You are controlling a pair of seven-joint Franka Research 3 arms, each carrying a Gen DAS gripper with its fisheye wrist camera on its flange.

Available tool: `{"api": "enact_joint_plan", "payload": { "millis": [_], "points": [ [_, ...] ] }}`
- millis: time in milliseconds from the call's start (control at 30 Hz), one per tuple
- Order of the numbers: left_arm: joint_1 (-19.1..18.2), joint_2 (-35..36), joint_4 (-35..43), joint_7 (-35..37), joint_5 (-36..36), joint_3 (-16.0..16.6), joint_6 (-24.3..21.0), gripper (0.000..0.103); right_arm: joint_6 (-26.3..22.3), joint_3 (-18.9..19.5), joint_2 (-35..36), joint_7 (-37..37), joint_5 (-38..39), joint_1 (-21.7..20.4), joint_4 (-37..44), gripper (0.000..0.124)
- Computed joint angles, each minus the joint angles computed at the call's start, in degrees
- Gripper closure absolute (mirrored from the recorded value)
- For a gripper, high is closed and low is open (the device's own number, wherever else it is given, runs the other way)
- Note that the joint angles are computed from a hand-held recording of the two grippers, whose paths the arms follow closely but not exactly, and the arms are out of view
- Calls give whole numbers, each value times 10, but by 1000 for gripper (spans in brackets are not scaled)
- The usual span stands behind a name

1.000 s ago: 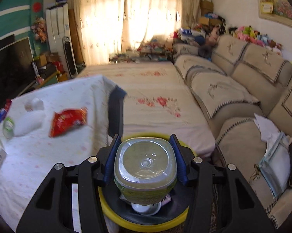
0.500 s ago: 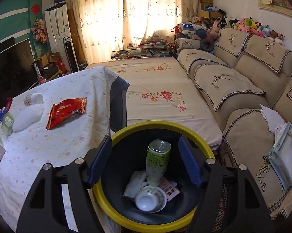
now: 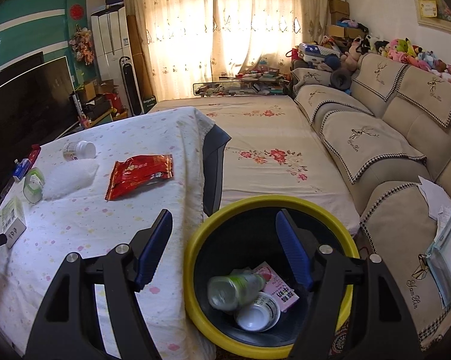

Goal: Collect trash
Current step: 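Grasp the white-green milk box with the left tool, then carry the milk box over the bin and open the left tool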

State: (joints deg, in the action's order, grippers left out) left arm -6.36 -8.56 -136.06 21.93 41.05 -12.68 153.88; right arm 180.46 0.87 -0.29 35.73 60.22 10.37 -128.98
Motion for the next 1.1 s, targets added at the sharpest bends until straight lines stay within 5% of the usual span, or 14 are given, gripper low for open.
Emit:
{"api": "enact_joint_plan", "payload": {
  "millis": [233, 367, 500, 867, 1100],
  "points": [
    [36, -73, -53, -39, 19, 6, -70, 5, -2, 2, -6, -17, 14, 7, 2, 56],
    [49, -87, -65, -38, 9, 18, -4, 5, -9, 1, -14, -35, 33, 16, 6, 56],
    [39, -36, -20, 22, -33, 22, 30, 5, -12, 0, -19, -53, 46, 26, 8, 56],
    [14, 97, 137, 61, -36, 30, -89, 5, -29, 3, -14, -51, 28, 37, 11, 56],
    [14, 149, 195, 146, -130, 44, -118, 7, -32, 7, -12, -30, 0, 34, 14, 56]
  ]
}}
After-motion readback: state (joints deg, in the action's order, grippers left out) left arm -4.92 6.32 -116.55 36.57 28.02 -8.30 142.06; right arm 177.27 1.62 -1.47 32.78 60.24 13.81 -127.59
